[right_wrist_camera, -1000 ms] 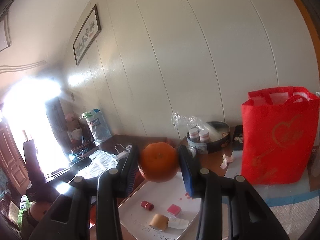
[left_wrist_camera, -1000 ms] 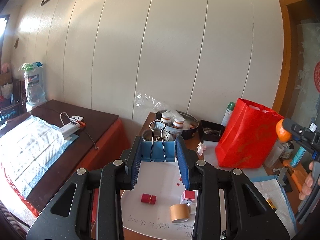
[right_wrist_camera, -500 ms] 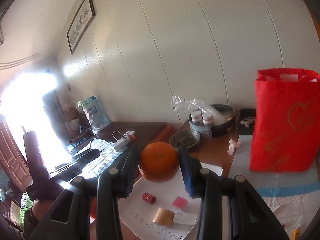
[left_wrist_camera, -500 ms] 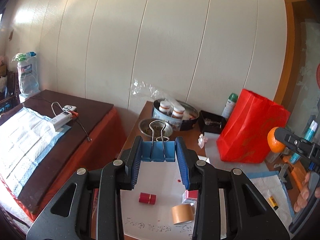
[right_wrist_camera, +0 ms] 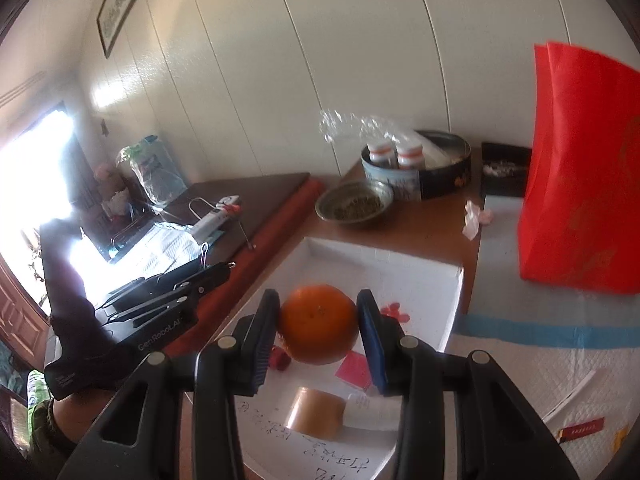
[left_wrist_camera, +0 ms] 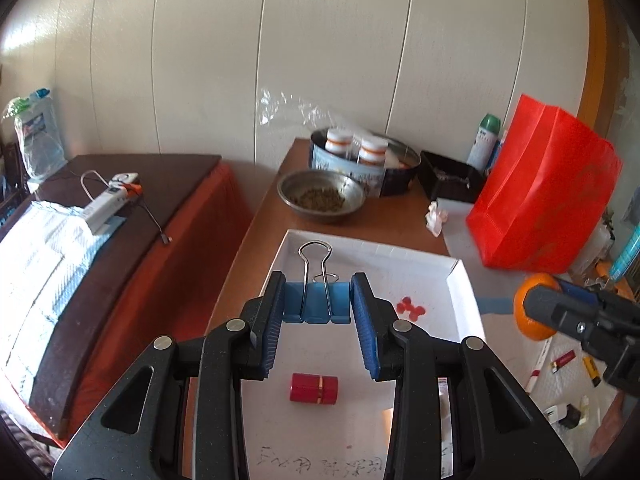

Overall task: Organize rigid objects
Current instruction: 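Carry clip and orange over the tray and release both inside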

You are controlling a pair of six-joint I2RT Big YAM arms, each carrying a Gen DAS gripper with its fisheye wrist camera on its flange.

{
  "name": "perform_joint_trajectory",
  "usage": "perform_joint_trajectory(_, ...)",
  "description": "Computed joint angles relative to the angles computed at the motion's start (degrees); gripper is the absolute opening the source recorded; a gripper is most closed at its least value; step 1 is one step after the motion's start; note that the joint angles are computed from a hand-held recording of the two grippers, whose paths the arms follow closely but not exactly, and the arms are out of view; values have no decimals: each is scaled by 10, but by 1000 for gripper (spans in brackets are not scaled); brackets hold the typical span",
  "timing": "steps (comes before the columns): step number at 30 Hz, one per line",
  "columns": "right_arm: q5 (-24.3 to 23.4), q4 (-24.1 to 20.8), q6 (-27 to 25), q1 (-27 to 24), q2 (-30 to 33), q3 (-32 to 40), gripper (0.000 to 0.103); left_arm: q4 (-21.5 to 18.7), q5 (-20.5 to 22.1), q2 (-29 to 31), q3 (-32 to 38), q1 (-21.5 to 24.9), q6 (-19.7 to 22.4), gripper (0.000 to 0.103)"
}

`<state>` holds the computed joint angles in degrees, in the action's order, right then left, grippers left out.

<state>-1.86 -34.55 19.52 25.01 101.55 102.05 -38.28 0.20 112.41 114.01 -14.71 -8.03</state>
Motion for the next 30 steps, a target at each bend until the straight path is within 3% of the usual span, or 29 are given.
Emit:
perform_joint_trajectory(11, 36, -52, -6, 4, 64, 46, 40, -98, 61, 96, 113, 7, -15, 33)
perform_joint_trajectory(20, 40, -51, 0, -1, 92, 60, 41, -148, 73, 139, 164, 10, -39, 33)
perform_joint_trajectory(22, 42, -44, 0, -1, 90, 57, 53, -155, 69, 144, 169, 10, -43, 34)
perform_joint_trajectory(24, 45, -32, 2, -1, 85, 49, 80, -154, 66, 143, 167, 11, -46, 47)
perform_joint_trajectory(26, 46, -20, 3, 0, 78, 37, 90, -142, 65, 137, 156, 12, -56, 92)
perform_joint_trajectory(28, 50, -13, -1, 2, 73, 30, 92, -100, 56, 115, 117, 14, -71, 103)
perform_joint_trajectory(29, 52, -10, -5, 3, 69, 25, 103, -95, 50, 110, 110, 15, -74, 103)
perform_joint_trajectory(30, 58, -7, -11, 5, 63, 17, 103, -90, 42, 105, 104, 15, -78, 103)
